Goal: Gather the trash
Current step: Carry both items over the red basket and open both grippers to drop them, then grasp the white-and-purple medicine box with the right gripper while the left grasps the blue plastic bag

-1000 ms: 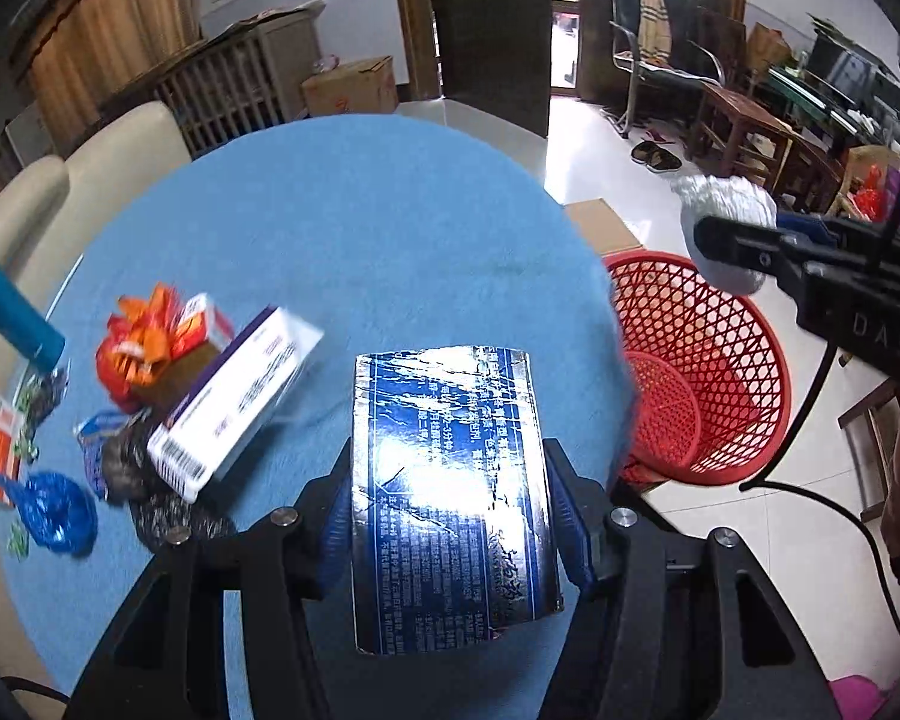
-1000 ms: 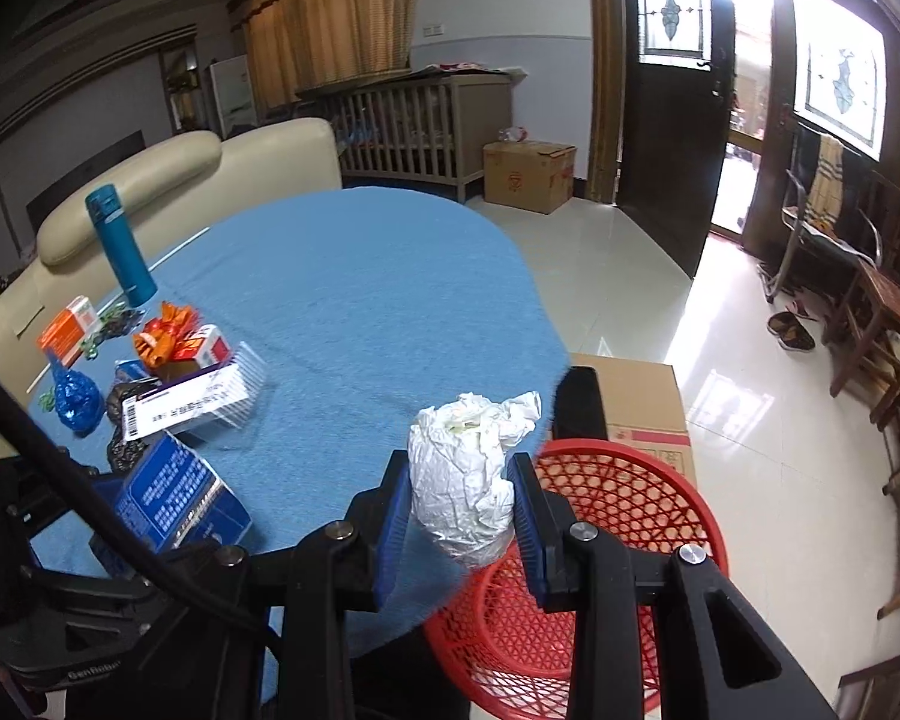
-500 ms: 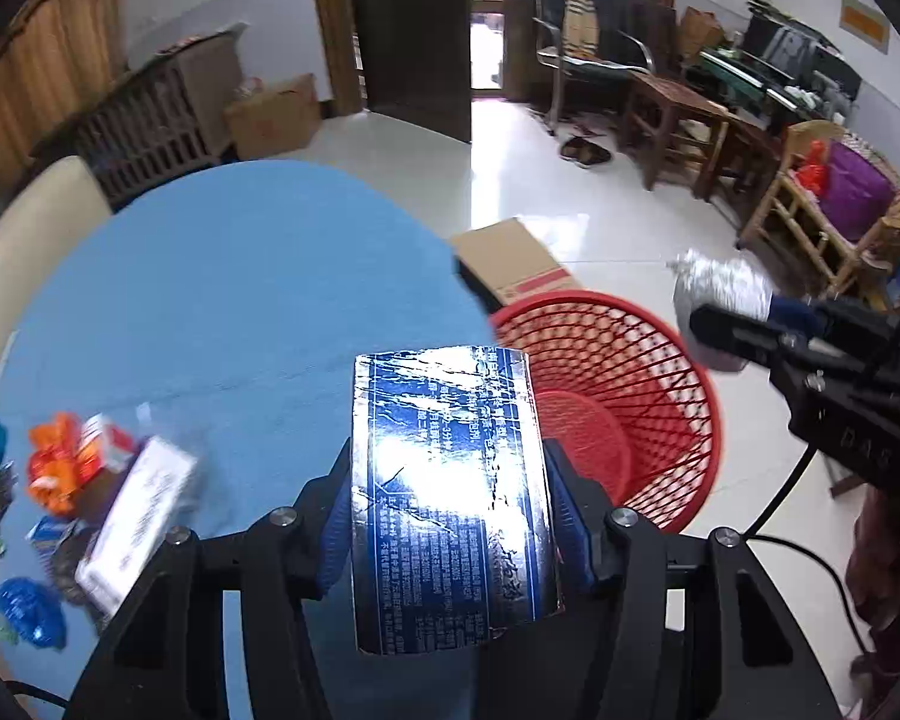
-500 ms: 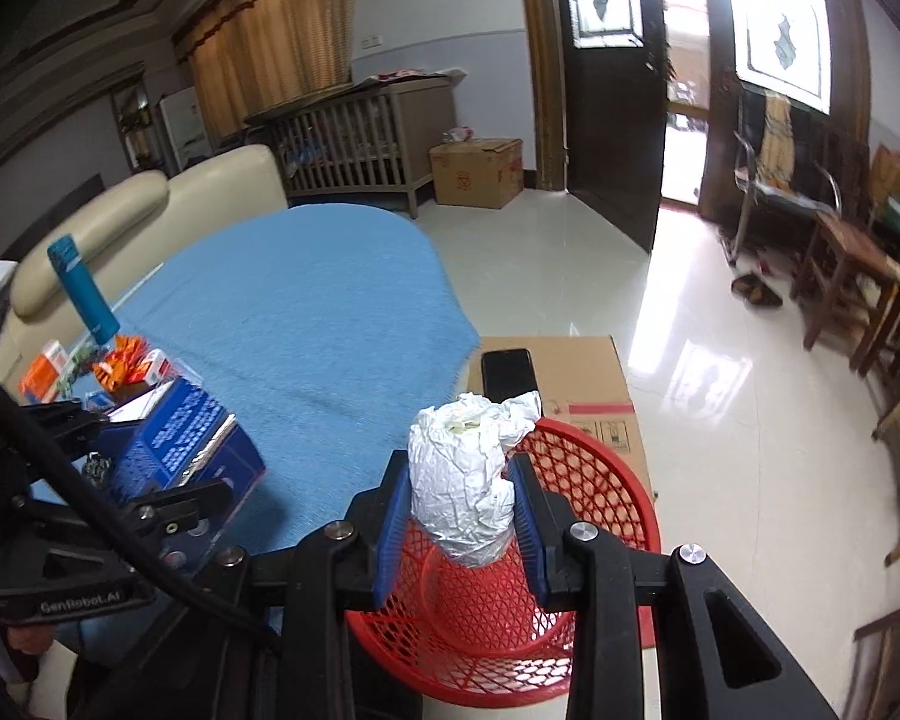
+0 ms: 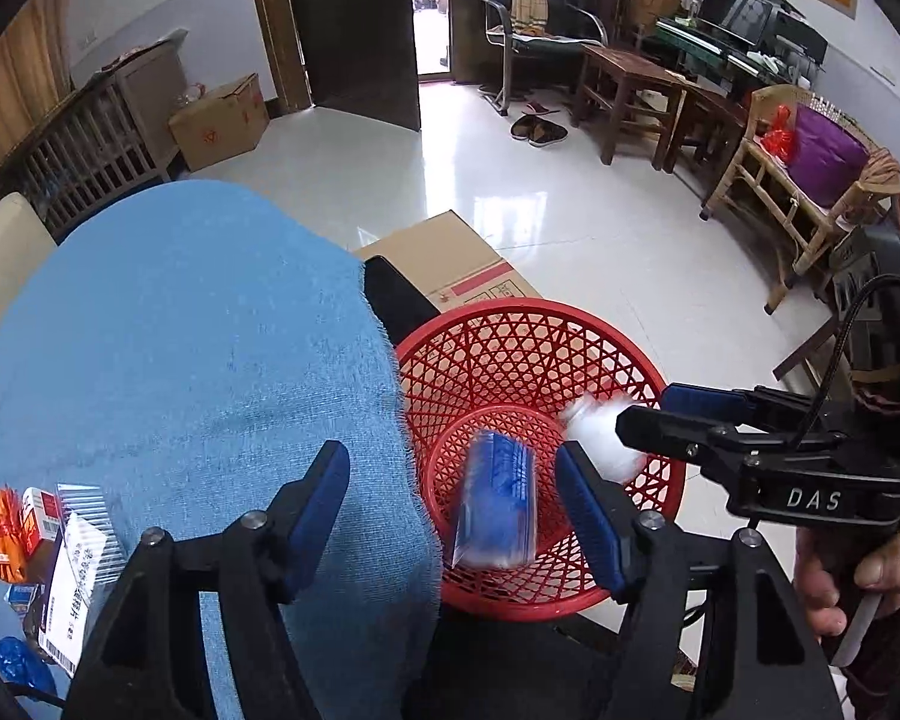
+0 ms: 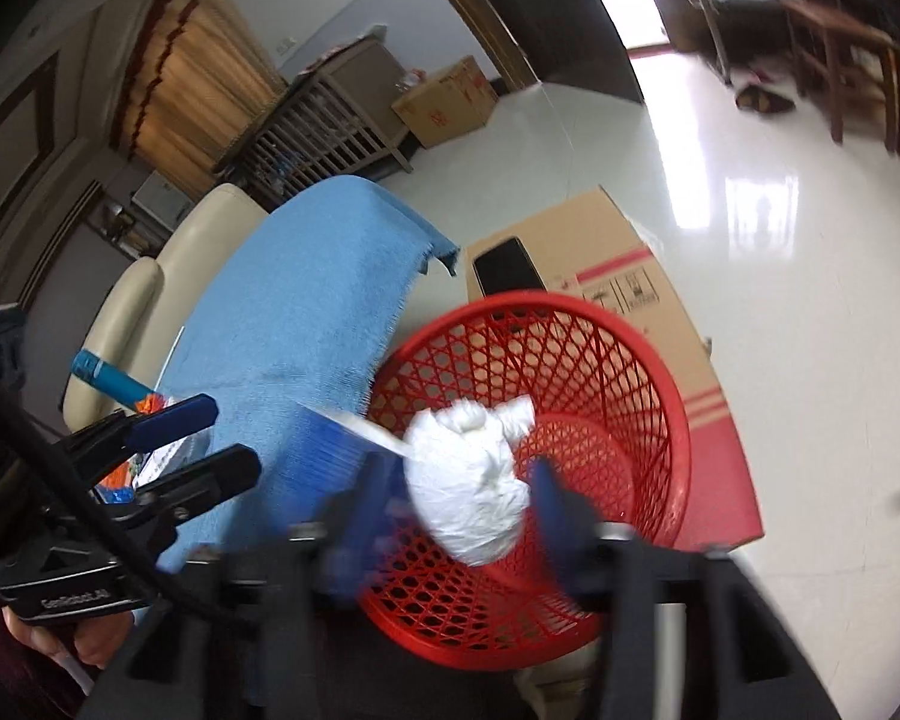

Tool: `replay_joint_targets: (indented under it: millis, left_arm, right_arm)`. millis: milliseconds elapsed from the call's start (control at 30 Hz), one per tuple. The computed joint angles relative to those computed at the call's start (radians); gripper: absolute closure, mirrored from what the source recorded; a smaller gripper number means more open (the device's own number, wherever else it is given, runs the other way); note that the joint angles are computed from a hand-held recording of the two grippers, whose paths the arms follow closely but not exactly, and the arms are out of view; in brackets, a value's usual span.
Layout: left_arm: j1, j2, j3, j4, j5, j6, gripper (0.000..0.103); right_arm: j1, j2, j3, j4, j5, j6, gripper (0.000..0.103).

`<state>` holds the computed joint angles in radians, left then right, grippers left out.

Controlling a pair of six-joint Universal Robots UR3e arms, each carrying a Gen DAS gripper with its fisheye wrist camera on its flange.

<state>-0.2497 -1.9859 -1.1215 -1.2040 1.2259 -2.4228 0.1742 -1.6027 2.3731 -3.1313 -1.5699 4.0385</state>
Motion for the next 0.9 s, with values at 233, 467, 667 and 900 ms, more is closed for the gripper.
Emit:
replay_joint_targets:
  millis: [233, 467, 667, 900]
  left_arm:
    - [0.079, 0.109, -0.156, 0.079, 0.004, 0.004, 0.031]
    - [0.311, 0.315, -0.404, 0.149, -0.035, 0.058, 0.031]
    - [0.588, 0.408, -0.478, 0.152, -0.118, 0.127, 0.031]
    - [0.844, 0.266, -0.332, 0.2, -0.141, 0.077, 0.028]
  right_arm:
    - [0.013, 0.011, -0.01, -0.018, -0.022, 0.01, 0.034]
    - [0.066, 0.043, -0.113, 0.05, -0.046, 0.008, 0.034]
    - [0.134, 0.176, -0.333, 0.124, -0.003, 0.004, 0.034]
    - [0.215, 0.449, -0.818, 0.35, 0.091, -0.04, 0.034]
